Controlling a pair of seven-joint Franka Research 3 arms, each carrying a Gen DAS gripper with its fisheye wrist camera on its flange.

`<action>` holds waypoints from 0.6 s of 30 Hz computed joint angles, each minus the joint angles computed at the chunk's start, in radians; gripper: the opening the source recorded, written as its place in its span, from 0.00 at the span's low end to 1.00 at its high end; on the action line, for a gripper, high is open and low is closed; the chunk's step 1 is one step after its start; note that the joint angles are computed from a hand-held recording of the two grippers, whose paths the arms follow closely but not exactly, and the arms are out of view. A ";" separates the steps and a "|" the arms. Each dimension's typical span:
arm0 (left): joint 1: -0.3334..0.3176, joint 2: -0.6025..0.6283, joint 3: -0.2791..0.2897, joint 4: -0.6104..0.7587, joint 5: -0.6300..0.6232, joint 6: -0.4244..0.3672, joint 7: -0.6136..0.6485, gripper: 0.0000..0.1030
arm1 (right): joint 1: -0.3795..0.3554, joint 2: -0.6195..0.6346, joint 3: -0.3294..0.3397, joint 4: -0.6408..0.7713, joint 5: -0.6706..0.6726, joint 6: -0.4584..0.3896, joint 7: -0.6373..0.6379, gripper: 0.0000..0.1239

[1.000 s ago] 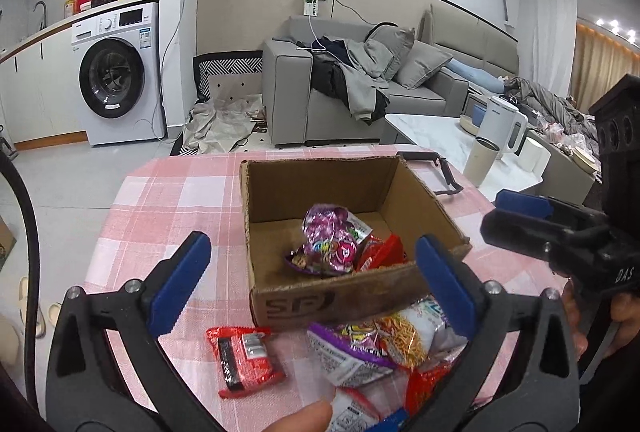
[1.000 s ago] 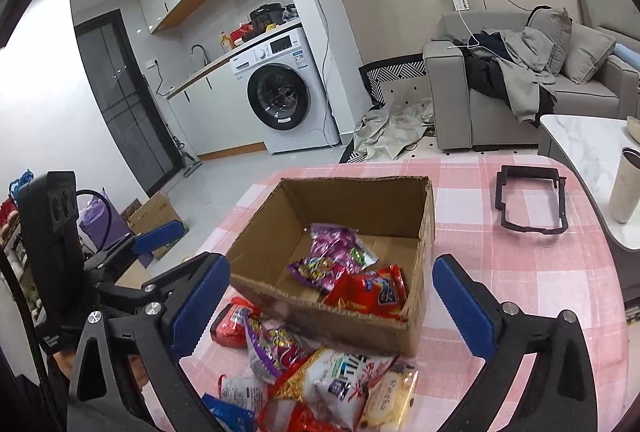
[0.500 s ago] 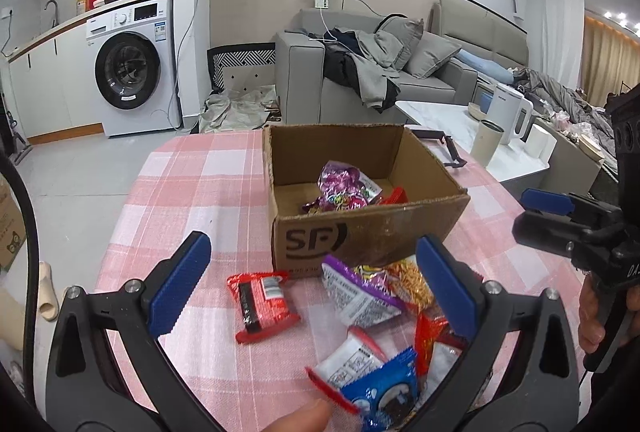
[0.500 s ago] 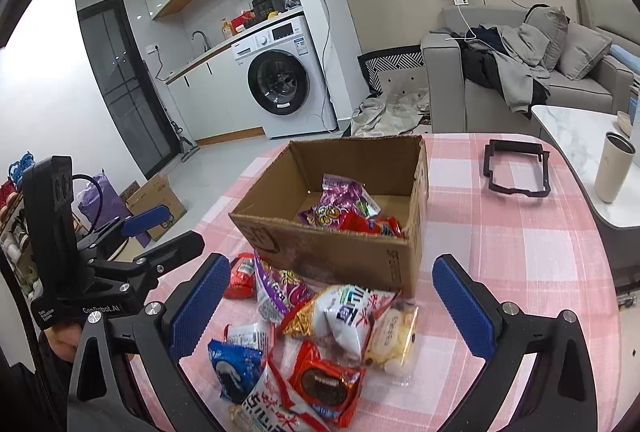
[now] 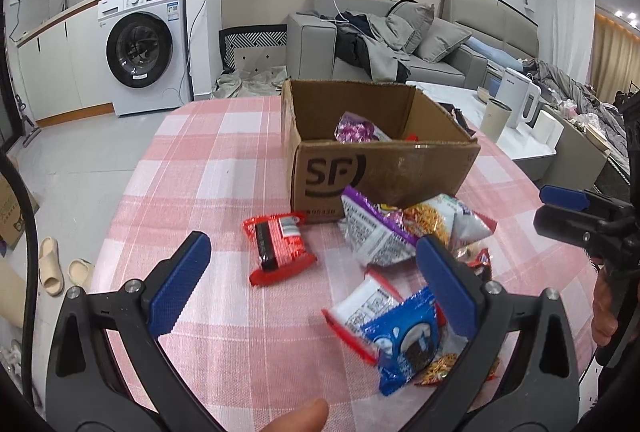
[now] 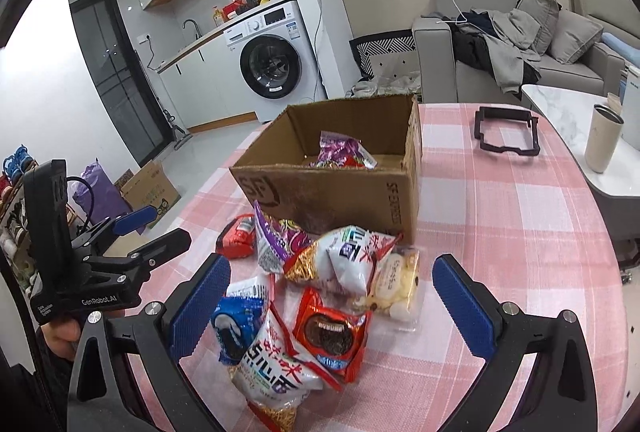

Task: Organize snacks
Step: 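Withdraw both open grippers from the box back toward the snack pile, then move the left gripper onto the blue Oreo bag and close on it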

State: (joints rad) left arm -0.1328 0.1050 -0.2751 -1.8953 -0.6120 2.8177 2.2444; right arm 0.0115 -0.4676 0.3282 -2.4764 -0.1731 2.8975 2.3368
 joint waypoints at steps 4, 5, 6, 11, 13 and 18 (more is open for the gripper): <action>0.001 -0.005 0.001 -0.024 0.001 0.001 -0.003 0.99 | 0.006 -0.010 0.006 -0.022 0.004 -0.006 0.012 0.83; 0.000 -0.006 0.001 -0.029 0.000 0.000 -0.006 0.99 | 0.010 -0.012 0.006 -0.028 0.008 -0.009 0.016 0.83; 0.001 -0.010 0.000 -0.035 -0.009 -0.003 0.000 0.99 | 0.014 -0.014 0.004 -0.032 0.013 -0.011 0.019 0.83; -0.011 -0.034 0.004 -0.077 -0.039 0.008 0.040 0.99 | 0.047 -0.028 -0.007 -0.072 0.054 0.001 0.031 0.83; -0.018 -0.041 0.008 -0.091 -0.048 0.016 0.052 0.99 | 0.049 -0.035 0.000 -0.084 0.063 0.000 0.042 0.83; -0.034 -0.058 0.018 -0.117 -0.068 0.014 0.073 0.99 | 0.066 -0.035 0.012 -0.105 0.085 -0.001 0.068 0.83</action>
